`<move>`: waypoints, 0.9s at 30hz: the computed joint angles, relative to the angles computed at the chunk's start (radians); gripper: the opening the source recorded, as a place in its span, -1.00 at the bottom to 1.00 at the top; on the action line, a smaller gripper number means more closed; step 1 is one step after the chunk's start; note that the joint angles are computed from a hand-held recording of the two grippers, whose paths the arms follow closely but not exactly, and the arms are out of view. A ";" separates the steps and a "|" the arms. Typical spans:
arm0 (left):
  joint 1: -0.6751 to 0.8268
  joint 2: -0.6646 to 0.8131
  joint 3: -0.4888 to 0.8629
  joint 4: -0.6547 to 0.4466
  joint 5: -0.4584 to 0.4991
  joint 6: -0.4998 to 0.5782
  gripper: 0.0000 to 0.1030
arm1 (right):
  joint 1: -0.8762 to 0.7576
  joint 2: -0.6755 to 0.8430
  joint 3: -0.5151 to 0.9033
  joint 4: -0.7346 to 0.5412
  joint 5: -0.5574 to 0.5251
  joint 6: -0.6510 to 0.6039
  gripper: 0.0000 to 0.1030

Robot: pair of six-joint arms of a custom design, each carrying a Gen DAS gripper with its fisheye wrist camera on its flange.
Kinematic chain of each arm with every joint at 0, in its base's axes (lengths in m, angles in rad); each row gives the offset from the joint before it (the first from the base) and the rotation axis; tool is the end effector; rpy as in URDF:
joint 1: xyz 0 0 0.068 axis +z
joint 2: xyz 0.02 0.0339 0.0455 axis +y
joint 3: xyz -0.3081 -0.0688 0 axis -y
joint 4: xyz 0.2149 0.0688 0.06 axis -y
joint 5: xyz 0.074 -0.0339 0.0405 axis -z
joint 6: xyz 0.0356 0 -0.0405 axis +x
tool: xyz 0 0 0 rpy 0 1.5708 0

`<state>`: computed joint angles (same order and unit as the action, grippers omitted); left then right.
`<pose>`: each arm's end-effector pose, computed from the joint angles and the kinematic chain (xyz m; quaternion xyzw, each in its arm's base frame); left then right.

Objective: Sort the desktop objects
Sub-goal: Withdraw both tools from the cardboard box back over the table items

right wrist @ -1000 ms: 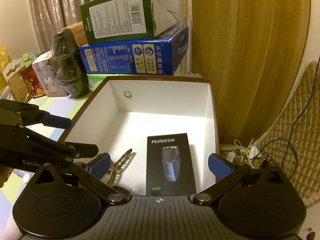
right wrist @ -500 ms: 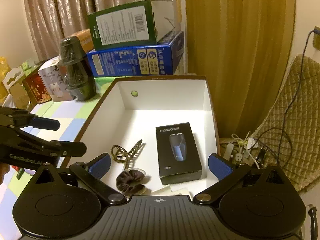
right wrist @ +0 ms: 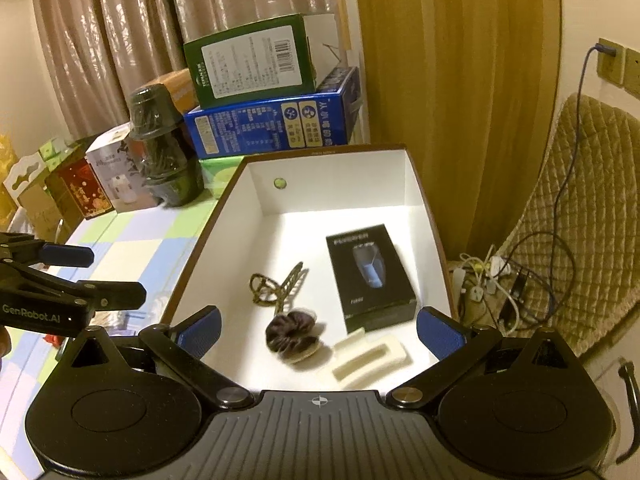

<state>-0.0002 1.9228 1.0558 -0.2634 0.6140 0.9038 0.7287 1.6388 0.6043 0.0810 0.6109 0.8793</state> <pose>0.3550 -0.0206 0.1844 0.4657 0.8080 -0.1744 0.3161 0.2091 0.1593 0.1827 0.1594 0.8992 0.0098 0.4073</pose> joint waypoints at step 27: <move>0.350 0.072 0.168 -0.350 0.081 0.415 0.90 | 0.351 0.208 0.320 -0.409 0.099 0.451 0.96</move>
